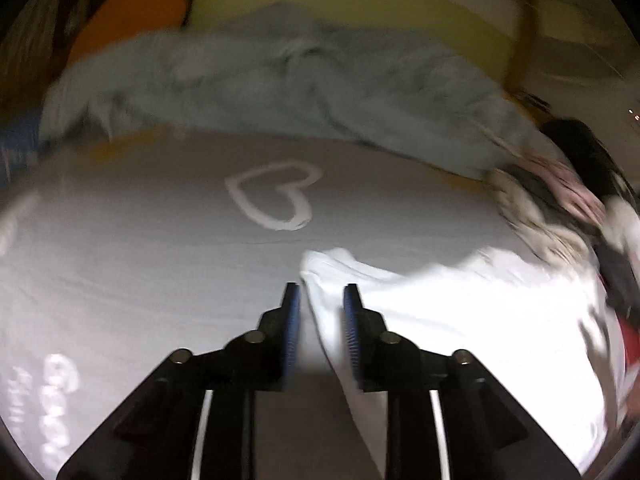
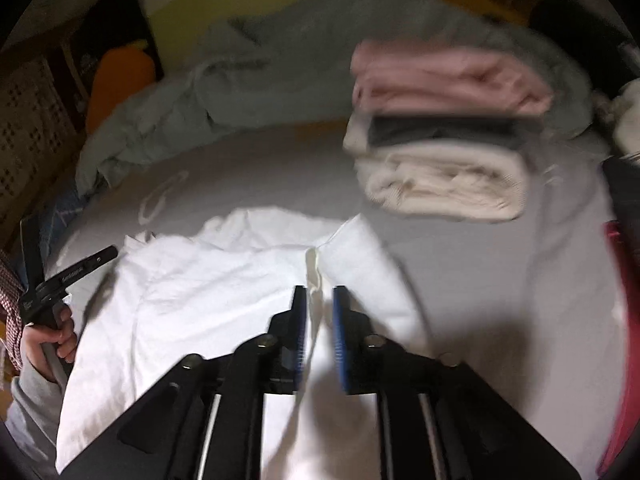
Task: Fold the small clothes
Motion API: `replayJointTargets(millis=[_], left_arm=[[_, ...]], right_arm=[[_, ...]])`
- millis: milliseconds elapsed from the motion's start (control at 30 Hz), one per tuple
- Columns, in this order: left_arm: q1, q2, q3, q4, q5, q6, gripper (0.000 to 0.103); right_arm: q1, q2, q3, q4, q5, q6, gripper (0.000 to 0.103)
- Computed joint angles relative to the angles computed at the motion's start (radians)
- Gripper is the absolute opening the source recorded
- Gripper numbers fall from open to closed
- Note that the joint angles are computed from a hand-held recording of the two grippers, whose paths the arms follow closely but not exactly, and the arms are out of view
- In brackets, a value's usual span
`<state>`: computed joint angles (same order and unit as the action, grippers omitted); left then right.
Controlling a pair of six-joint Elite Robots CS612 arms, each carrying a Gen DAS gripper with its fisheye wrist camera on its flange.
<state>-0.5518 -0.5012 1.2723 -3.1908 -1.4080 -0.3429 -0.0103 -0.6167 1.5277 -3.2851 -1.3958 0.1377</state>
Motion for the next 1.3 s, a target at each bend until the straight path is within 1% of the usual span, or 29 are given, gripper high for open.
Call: replayJointTargets(millis=[33,67,133,167,200,233,300,367,400,433,467,533,600,700,733,767,800,833,867,900,933,967,1033,1067,1133,1167,1233,1300], left_arm=[[-0.011,-0.03,0.061,-0.059,-0.003,0.023,0.028],[-0.019,-0.054,0.111,-0.116,-0.018,0.035,0.03],[-0.039,-0.096,0.209,-0.23,-0.036,0.041,0.033],[-0.053,-0.114,0.261,-0.295,-0.032,0.039,0.038],[-0.065,-0.125,0.298,-0.34,-0.024,0.036,0.04],[-0.081,-0.136,0.341,-0.396,-0.007,0.033,0.04],[-0.109,-0.143,0.408,-0.495,0.02,0.026,0.04],[-0.127,-0.145,0.453,-0.562,0.023,0.025,0.04],[-0.135,-0.144,0.476,-0.589,0.01,0.029,0.043],[-0.137,-0.148,0.494,-0.59,-0.019,0.034,0.044],[-0.135,-0.149,0.506,-0.593,-0.055,0.04,0.044],[-0.133,-0.149,0.527,-0.622,-0.105,0.041,0.044],[-0.122,-0.147,0.531,-0.637,-0.171,0.03,0.045],[-0.13,-0.153,0.534,-0.6,-0.157,0.061,0.046],[-0.13,-0.157,0.526,-0.542,-0.152,0.061,0.046],[-0.124,-0.159,0.514,-0.475,-0.167,0.049,0.046],[-0.122,-0.157,0.506,-0.44,-0.171,0.03,0.046],[-0.124,-0.154,0.505,-0.428,-0.151,0.011,0.045],[-0.13,-0.155,0.502,-0.399,-0.128,0.005,0.036],[-0.135,-0.155,0.504,-0.379,-0.107,0.01,0.016],[-0.14,-0.155,0.502,-0.364,-0.08,0.006,0.008],[-0.145,-0.156,0.501,-0.349,-0.04,-0.019,0.005],[-0.149,-0.156,0.508,-0.349,-0.005,-0.097,0.005],[-0.153,-0.156,0.513,-0.351,0.008,-0.122,0.005],[-0.172,-0.156,0.525,-0.339,0.061,-0.143,0.005],[-0.18,-0.153,0.526,-0.334,0.079,-0.146,0.005],[-0.201,-0.147,0.523,-0.298,0.144,-0.152,0.005],[-0.212,-0.139,0.513,-0.276,0.186,-0.155,0.005]], right_arm=[[-0.002,-0.013,0.032,-0.049,0.023,-0.006,0.038],[-0.007,-0.027,0.069,-0.098,0.07,-0.01,0.044],[-0.018,-0.051,0.138,-0.154,0.226,-0.006,0.044],[-0.016,-0.057,0.162,-0.169,0.272,-0.011,0.044],[-0.008,-0.062,0.189,-0.184,0.308,-0.037,0.044],[0.005,-0.067,0.211,-0.182,0.321,-0.063,0.044],[0.035,-0.066,0.226,-0.118,0.339,-0.096,0.044],[0.054,-0.05,0.221,-0.072,0.352,-0.07,0.044],[0.059,-0.043,0.215,-0.046,0.362,-0.046,0.04],[0.06,-0.029,0.204,-0.01,0.403,-0.001,0.037],[0.06,-0.021,0.2,0.003,0.425,0.032,0.035],[0.055,0.002,0.191,-0.003,0.484,0.133,0.035],[0.051,0.014,0.189,-0.024,0.538,0.174,0.035],[0.049,0.023,0.179,-0.012,0.586,0.182,0.035],[0.05,0.023,0.178,-0.004,0.584,0.181,0.035],[0.054,0.025,0.171,0.004,0.574,0.181,0.035],[0.06,0.024,0.171,0.003,0.545,0.186,0.022],[0.07,0.022,0.165,0.001,0.505,0.194,0.008],[0.081,0.019,0.165,-0.011,0.467,0.197,0.002],[0.087,0.019,0.169,-0.047,0.443,0.197,0.002],[0.094,0.014,0.183,-0.105,0.402,0.192,0.002],[0.107,0.002,0.2,-0.156,0.327,0.172,0.002],[0.128,-0.018,0.226,-0.23,0.191,0.141,0.002],[0.132,-0.027,0.241,-0.269,0.138,0.142,0.002],[0.134,-0.038,0.265,-0.336,0.065,0.146,0.002],[0.134,-0.041,0.276,-0.358,0.042,0.133,0.002],[0.133,-0.038,0.288,-0.371,0.022,0.133,0.002],[0.139,-0.028,0.3,-0.387,-0.02,0.113,0.002]])
